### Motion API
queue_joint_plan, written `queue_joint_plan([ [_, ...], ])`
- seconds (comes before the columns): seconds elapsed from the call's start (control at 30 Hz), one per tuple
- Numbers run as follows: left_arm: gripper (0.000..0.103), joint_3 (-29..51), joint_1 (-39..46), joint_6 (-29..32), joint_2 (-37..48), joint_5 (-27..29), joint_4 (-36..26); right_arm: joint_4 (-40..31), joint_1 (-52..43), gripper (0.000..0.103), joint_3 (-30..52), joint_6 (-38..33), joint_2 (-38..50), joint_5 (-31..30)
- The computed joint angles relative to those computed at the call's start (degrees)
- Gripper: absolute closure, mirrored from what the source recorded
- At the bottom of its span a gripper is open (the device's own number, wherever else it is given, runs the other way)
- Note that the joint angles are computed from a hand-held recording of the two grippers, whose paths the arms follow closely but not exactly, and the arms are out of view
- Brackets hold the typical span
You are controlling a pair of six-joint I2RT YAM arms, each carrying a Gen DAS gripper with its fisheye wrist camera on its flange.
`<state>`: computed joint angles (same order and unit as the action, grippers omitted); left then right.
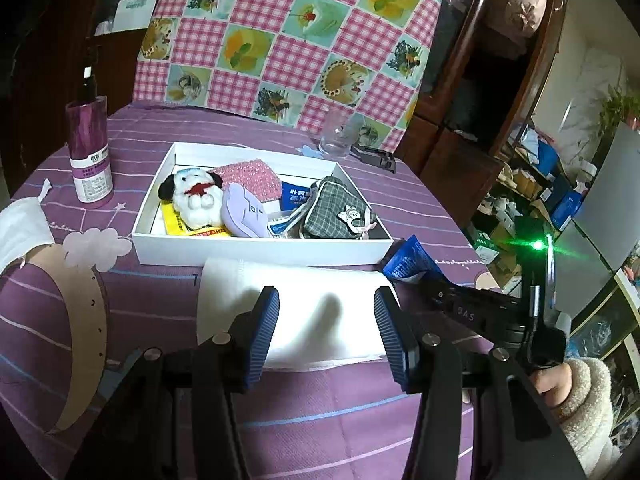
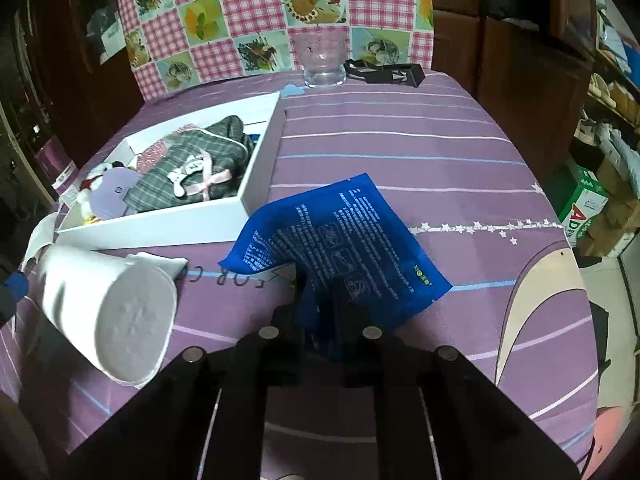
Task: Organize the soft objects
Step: 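Lift the blue gel pack with the right gripper toward the white box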
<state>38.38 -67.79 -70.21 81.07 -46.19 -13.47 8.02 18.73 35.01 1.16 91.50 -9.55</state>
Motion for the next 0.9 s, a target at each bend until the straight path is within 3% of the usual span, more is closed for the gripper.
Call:
queue_joint_plan([
  [0.27,0.053,4.84,-0.89,-1.10,4.96,-1.85,-6.35,-1.98,-0.35,0.092,-1.98,1.73,-6.00,-8.16],
  [0.4,0.047,5.18,-0.64,-0.90,5.57,-1.26,-6.43,-2.09,-0.92,0.093,-4.26,2.76,-11.84,-11.50],
  [0.7,0.042,6.40,-1.80,-1.65,6.48,-4.00,-7.90,-2.63,-1.85,0.094,-7.85,4.62,-23.00,-15.49],
  [0.9,0.042,6.06,-1.95,-1.60,5.49,-5.53,-8.37,-0.49,1.69,0.094,-7.88,7.67,-22.92,-16.10],
])
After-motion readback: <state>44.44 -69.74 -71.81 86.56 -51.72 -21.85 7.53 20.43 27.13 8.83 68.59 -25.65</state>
